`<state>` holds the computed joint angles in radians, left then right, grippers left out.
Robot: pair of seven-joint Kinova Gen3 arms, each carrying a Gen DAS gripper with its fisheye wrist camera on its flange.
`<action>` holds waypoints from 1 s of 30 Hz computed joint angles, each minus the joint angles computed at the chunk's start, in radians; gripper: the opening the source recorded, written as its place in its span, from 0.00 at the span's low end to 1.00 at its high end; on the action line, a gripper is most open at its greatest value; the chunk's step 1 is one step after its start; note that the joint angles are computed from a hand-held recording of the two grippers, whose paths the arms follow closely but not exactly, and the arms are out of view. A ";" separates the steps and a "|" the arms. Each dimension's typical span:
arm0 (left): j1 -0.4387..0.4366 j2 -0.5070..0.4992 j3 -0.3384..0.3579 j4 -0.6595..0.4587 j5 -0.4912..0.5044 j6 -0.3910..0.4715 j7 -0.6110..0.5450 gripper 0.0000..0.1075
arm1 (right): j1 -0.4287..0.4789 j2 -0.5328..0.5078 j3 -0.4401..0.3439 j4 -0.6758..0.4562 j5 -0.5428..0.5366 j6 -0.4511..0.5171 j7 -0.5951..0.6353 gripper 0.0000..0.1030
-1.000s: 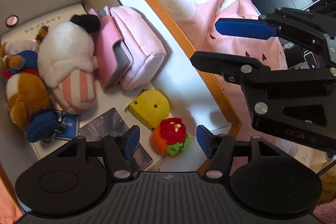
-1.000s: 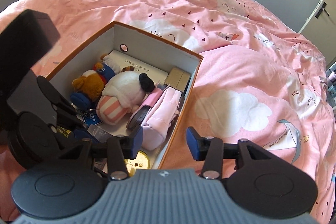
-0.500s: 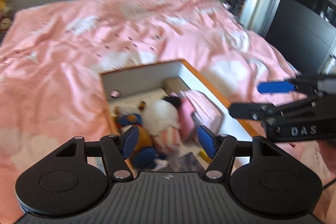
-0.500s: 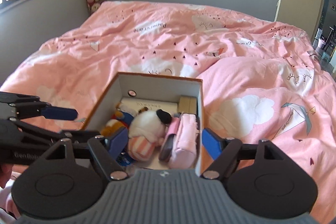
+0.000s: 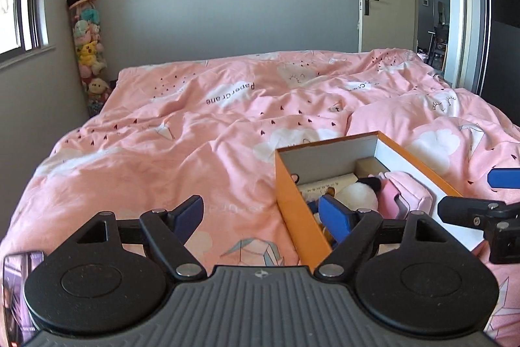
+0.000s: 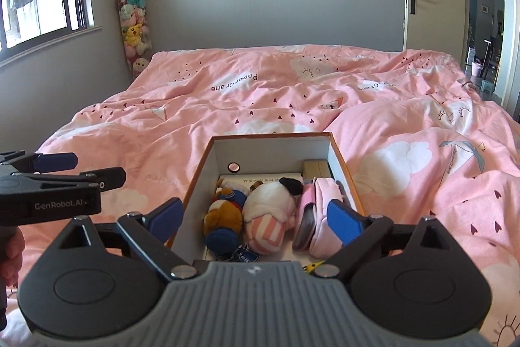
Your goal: Organize objects
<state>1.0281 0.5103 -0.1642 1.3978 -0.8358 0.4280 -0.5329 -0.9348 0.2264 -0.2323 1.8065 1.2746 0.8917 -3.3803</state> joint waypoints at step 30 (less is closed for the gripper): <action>-0.074 -0.005 0.094 0.039 0.168 0.081 -0.131 0.88 | -0.067 0.082 0.042 -0.035 -0.107 0.030 0.062 0.93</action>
<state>0.9545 0.5058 -0.0701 1.4369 -0.6681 0.5089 -0.6639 -1.0016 0.3087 -0.1899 1.7710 1.1671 0.9221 -3.3187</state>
